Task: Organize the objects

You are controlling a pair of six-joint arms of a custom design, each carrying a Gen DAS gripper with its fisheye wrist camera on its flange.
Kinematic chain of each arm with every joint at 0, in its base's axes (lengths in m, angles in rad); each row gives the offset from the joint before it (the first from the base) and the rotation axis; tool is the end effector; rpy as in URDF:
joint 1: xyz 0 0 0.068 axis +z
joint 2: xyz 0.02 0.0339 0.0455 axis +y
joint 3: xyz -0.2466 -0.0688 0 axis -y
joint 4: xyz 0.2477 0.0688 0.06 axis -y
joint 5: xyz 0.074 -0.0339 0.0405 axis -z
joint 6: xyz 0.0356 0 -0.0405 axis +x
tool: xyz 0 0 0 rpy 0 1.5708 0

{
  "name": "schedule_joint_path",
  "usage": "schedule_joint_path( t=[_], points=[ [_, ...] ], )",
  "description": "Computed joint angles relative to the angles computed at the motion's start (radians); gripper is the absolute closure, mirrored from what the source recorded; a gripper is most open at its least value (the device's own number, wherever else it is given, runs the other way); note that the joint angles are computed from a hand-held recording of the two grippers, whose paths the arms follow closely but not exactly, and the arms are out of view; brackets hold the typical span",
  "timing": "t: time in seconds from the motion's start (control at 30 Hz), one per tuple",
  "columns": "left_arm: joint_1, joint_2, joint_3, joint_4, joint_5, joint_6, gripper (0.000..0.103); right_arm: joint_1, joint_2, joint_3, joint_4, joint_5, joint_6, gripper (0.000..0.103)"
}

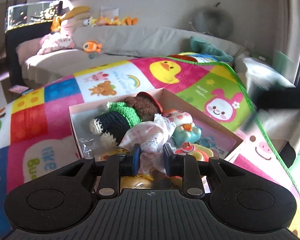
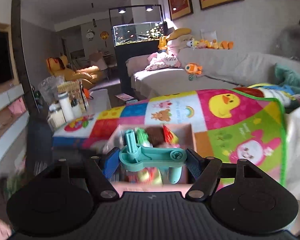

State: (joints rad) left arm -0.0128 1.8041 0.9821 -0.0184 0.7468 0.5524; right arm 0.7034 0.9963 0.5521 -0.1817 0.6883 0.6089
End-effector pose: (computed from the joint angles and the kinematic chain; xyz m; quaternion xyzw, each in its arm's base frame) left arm 0.3560 -0.0287 0.1382 0.3676 0.7989 -0.2398 0.4113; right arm 0.1807 0.1236 0.2088 0.1138 0.8446 0.0233 0.5227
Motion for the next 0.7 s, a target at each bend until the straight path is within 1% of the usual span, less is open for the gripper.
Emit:
schedule_joint_path(
  t=[0.07, 0.13, 0.27, 0.33, 0.37, 0.43, 0.53, 0.57, 0.63, 0.7],
  points=[
    [0.007, 0.010, 0.026, -0.036, 0.015, 0.001, 0.076, -0.126, 0.070, 0.042, 0.081, -0.141, -0.028, 0.032],
    [0.006, 0.017, 0.030, -0.035, 0.017, 0.003, 0.076, -0.226, 0.155, 0.094, 0.145, -0.270, -0.030, 0.032],
    [0.014, 0.020, 0.025, -0.027, 0.035, -0.006, 0.075, -0.343, 0.305, 0.180, 0.234, -0.459, -0.019, 0.032],
    [0.025, 0.026, 0.031, -0.034, 0.053, -0.009, 0.075, -0.368, 0.387, 0.233, 0.232, -0.528, -0.020, 0.032],
    [0.036, 0.021, 0.026, -0.033, 0.068, -0.012, 0.075, -0.374, 0.430, 0.262, 0.215, -0.537, -0.023, 0.032],
    [0.070, -0.003, 0.000, -0.006, 0.112, -0.020, 0.075, -0.365, 0.484, 0.292, 0.174, -0.514, -0.031, 0.032],
    [0.131, -0.037, -0.032, 0.023, 0.178, -0.045, 0.075, -0.356, 0.503, 0.268, 0.174, -0.477, -0.039, 0.032],
    [0.156, -0.047, -0.041, 0.037, 0.205, -0.066, 0.075, -0.357, 0.493, 0.243, 0.201, -0.481, -0.045, 0.032],
    [0.198, -0.064, -0.064, 0.092, 0.249, -0.138, 0.076, -0.350, 0.486, 0.233, 0.204, -0.469, -0.065, 0.032],
    [0.226, -0.076, -0.078, 0.139, 0.272, -0.211, 0.076, -0.321, 0.494, 0.240, 0.189, -0.417, -0.107, 0.032]
  ],
)
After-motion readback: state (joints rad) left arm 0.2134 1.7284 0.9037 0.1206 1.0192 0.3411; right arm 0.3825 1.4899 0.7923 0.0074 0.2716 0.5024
